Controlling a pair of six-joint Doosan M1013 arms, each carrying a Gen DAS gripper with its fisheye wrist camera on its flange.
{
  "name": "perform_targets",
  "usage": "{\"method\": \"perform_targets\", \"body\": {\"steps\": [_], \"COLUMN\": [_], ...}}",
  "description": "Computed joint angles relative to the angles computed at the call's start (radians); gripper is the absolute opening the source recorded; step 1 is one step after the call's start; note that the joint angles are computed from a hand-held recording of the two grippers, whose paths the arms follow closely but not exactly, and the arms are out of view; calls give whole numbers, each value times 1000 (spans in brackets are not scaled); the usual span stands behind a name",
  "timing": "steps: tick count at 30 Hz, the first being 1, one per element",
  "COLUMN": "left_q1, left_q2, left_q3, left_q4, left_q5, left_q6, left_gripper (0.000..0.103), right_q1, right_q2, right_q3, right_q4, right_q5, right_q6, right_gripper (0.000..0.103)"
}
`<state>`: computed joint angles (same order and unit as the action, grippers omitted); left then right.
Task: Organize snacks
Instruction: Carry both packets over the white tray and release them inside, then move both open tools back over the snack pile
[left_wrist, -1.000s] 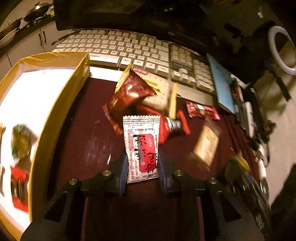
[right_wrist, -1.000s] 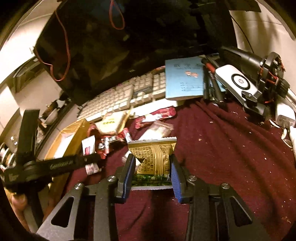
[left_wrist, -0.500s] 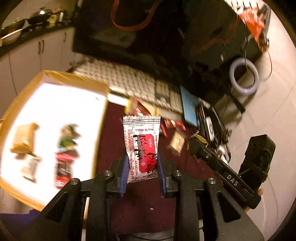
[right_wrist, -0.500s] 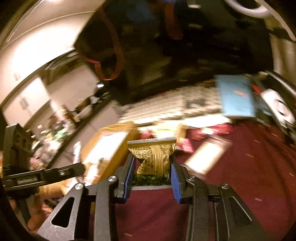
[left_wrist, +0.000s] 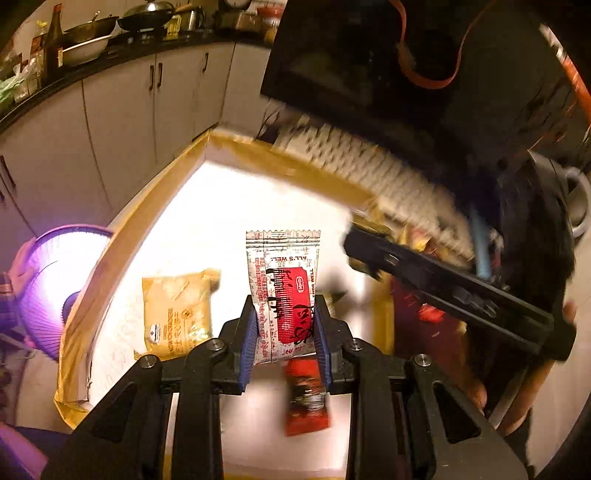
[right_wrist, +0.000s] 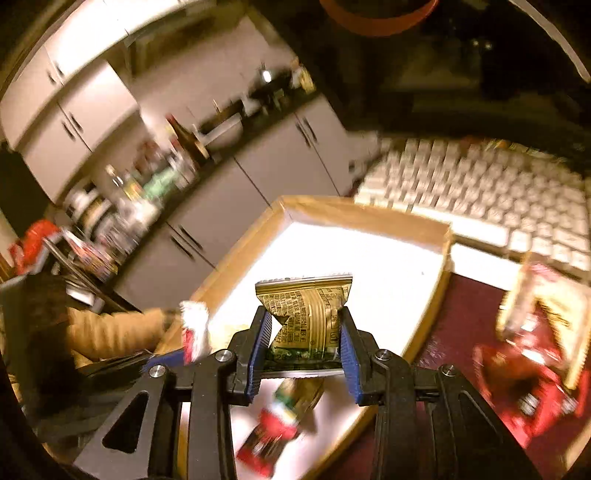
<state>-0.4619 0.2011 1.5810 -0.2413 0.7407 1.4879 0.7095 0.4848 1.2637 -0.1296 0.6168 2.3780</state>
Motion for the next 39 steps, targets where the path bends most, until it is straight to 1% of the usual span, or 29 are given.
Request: {"method": "perform_targets", "body": {"steps": [1,3,5,7,9,10,11,12,13,15,16,17,18,21,22,23,24,27,29,32,33,35,37,39], "left_q1": [-2,-10,-22,-33,-34,-33,-33,-35,-37,-41,-51,-60,-70,-103,-125,-134,-148,-178,-187,-200,-209,-227,-239,-246], "left_q2": [5,12,27,39,48,50,47,35,23,-15,-41,-57,-70,-91,-97,-96,-97,-102,-103,-97,-91,-74,-70,-68], "left_q3": [0,2,-5,-15,-23,-27,-24,-11,2,45,76,94,107,118,119,115,113,113,114,116,111,94,87,82], "left_q4": [-8,16,74,128,134,123,110,99,98,103,139,166,179,221,256,261,253,178,140,54,49,75,83,86], "left_q5": [9,19,40,59,76,83,74,44,13,-85,-155,-193,-218,-231,-232,-231,-232,-224,-215,-185,-169,-136,-124,-124], "left_q6": [17,11,-43,-97,-119,-117,-111,-106,-109,-128,-187,-226,-239,-237,-246,-237,-210,-97,-56,31,40,30,37,38], "left_gripper": [25,25,27,30,31,33,38,45,49,58,63,74,76,76,76,76,76,76,76,76,76,76,76,76], "right_q1": [0,2,9,13,10,7,3,1,3,11,16,22,27,46,51,58,61,73,89,105,110,117,108,86], "right_q2": [11,20,13,5,-6,-16,-27,-42,-60,-99,-120,-144,-160,-224,-242,-265,-281,-327,-352,-378,-384,-390,-397,-399], "right_q3": [-8,-9,8,18,35,48,62,79,101,152,181,214,235,327,352,386,411,483,519,556,565,571,584,588], "right_q4": [-4,-14,-59,-85,-96,-90,-74,-71,-91,-177,-232,-288,-327,-508,-554,-621,-657,-741,-772,-783,-771,-744,-722,-694], "right_q5": [15,31,13,4,-20,-39,-62,-89,-120,-178,-200,-223,-236,-254,-252,-247,-247,-234,-184,-122,-92,-25,8,9], "right_q6": [0,0,35,52,72,78,76,88,120,227,296,369,417,625,680,769,825,979,1058,1121,1128,1127,1132,1135], "right_gripper": [36,37,38,44,58,57,58,58,60,73,75,76,76,76,76,76,76,76,76,74,73,72,70,63]}}
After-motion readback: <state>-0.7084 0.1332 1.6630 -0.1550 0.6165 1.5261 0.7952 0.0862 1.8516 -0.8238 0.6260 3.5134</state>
